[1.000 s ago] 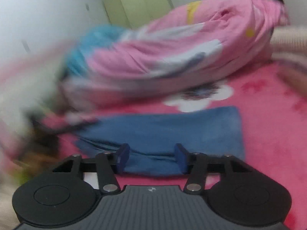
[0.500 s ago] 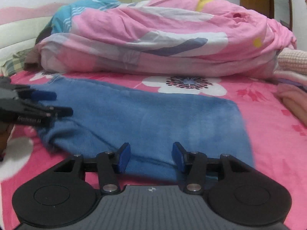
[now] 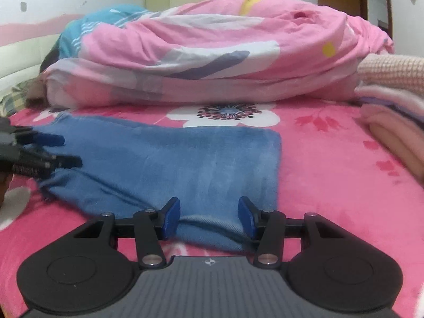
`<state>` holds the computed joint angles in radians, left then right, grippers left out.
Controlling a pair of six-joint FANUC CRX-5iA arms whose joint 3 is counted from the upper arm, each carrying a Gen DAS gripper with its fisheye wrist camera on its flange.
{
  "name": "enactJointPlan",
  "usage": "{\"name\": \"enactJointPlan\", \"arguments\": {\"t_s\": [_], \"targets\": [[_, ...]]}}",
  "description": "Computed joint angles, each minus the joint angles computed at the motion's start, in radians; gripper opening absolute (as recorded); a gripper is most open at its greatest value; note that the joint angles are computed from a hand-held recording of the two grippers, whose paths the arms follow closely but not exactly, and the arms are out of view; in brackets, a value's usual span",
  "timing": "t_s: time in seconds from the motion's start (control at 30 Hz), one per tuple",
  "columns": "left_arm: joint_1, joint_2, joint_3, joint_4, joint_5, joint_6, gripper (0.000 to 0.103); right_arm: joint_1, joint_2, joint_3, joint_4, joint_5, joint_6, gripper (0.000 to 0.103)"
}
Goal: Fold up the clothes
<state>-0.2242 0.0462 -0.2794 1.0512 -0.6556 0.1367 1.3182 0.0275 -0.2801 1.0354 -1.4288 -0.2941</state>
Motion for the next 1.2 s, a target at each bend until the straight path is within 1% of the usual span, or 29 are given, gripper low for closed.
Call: {"name": "enactJointPlan", "arguments": {"t_s": [0.03, 0.1, 0.17, 0.2, 0.23, 0.27, 0.3, 0.33, 0.37, 0.4, 0.47, 0.5, 0.57, 0.63, 0.67, 0.7, 0.73, 0.77, 0.83, 0.87, 0.9, 0.93, 0.97, 1.0, 1.07, 1.1, 1.13, 1.17, 1.2], "targets": [[0.007, 0.002, 0.015, -0.004, -0.017, 0.022, 0.079, -0.003, -0.005, 0.005, 0.012, -0.004, 0.005, 0.051], [0.001, 0.011, 0.048, -0.001, -0.009, 0.053, 0.085, -0.028, -0.016, 0.003, 0.068, 0.007, 0.016, 0.051], [-0.014, 0.029, 0.080, -0.019, 0.032, 0.097, 0.088, -0.086, -0.020, 0.004, 0.110, 0.044, 0.047, 0.051], [-0.022, 0.046, 0.105, -0.054, 0.061, 0.144, 0.089, -0.120, -0.017, 0.010, 0.108, 0.066, 0.072, 0.051], [-0.025, 0.067, 0.139, -0.120, 0.078, 0.210, 0.091, -0.155, -0.012, 0.017, 0.098, 0.092, 0.091, 0.051], [-0.021, 0.096, 0.189, -0.239, 0.076, 0.306, 0.091, -0.189, -0.005, 0.024, 0.069, 0.126, 0.103, 0.051], [-0.018, 0.125, 0.233, -0.345, 0.064, 0.389, 0.091, -0.217, 0.003, 0.033, 0.013, 0.155, 0.125, 0.051], [-0.014, 0.142, 0.256, -0.398, 0.047, 0.440, 0.094, -0.242, 0.008, 0.032, -0.050, 0.186, 0.140, 0.050], [-0.010, 0.148, 0.255, -0.400, 0.044, 0.439, 0.093, -0.251, -0.002, 0.006, -0.060, 0.216, 0.126, 0.051], [-0.007, 0.140, 0.246, -0.383, 0.043, 0.419, 0.093, -0.246, -0.012, -0.006, -0.049, 0.220, 0.116, 0.051], [-0.003, 0.136, 0.271, -0.414, 0.019, 0.440, 0.093, -0.231, -0.016, 0.017, -0.061, 0.194, 0.135, 0.051], [-0.003, 0.139, 0.278, -0.397, 0.021, 0.434, 0.093, -0.225, -0.017, 0.033, -0.066, 0.184, 0.148, 0.051], [-0.005, 0.149, 0.299, -0.384, 0.033, 0.442, 0.093, -0.234, -0.034, 0.031, -0.037, 0.233, 0.149, 0.051], [-0.013, 0.177, 0.360, -0.487, 0.057, 0.553, 0.094, -0.261, -0.016, 0.063, -0.029, 0.265, 0.174, 0.051], [-0.017, 0.204, 0.417, -0.602, 0.041, 0.657, 0.094, -0.278, 0.003, 0.086, -0.038, 0.273, 0.196, 0.051], [-0.017, 0.230, 0.457, -0.672, 0.021, 0.723, 0.096, -0.297, 0.025, 0.107, -0.058, 0.284, 0.218, 0.051], [-0.010, 0.247, 0.477, -0.689, 0.000, 0.764, 0.102, -0.315, 0.051, 0.133, -0.087, 0.287, 0.245, 0.050], [-0.005, 0.256, 0.487, -0.694, -0.013, 0.782, 0.103, -0.330, 0.080, 0.155, -0.116, 0.278, 0.271, 0.050], [-0.001, 0.256, 0.515, -0.726, -0.042, 0.809, 0.102, -0.339, 0.112, 0.161, -0.112, 0.268, 0.282, 0.051], [0.000, 0.252, 0.524, -0.743, -0.050, 0.820, 0.099, -0.332, 0.120, 0.184, -0.122, 0.243, 0.291, 0.051], [0.002, 0.239, 0.519, -0.749, -0.046, 0.817, 0.098, -0.326, 0.129, 0.206, -0.132, 0.218, 0.299, 0.051], [0.007, 0.226, 0.501, -0.726, -0.034, 0.790, 0.098, -0.319, 0.134, 0.222, -0.133, 0.205, 0.302, 0.051], [0.011, 0.216, 0.488, -0.711, -0.022, 0.769, 0.099, -0.312, 0.130, 0.225, -0.116, 0.214, 0.294, 0.051], [0.010, 0.215, 0.489, -0.728, -0.017, 0.773, 0.099, -0.307, 0.125, 0.225, -0.096, 0.234, 0.287, 0.051], [0.006, 0.219, 0.504, -0.784, -0.014, 0.795, 0.099, -0.310, 0.119, 0.224, -0.064, 0.320, 0.287, 0.051], [0.003, 0.231, 0.527, -0.839, -0.028, 0.827, 0.099, -0.319, 0.131, 0.237, -0.073, 0.358, 0.305, 0.051], [0.006, 0.240, 0.536, -0.857, -0.039, 0.840, 0.100, -0.331, 0.152, 0.259, -0.100, 0.383, 0.333, 0.051], [0.013, 0.243, 0.539, -0.857, -0.048, 0.847, 0.099, -0.342, 0.180, 0.290, -0.142, 0.396, 0.370, 0.051], [0.024, 0.235, 0.534, -0.838, -0.059, 0.850, 0.098, -0.350, 0.210, 0.319, -0.179, 0.387, 0.396, 0.051]]}}
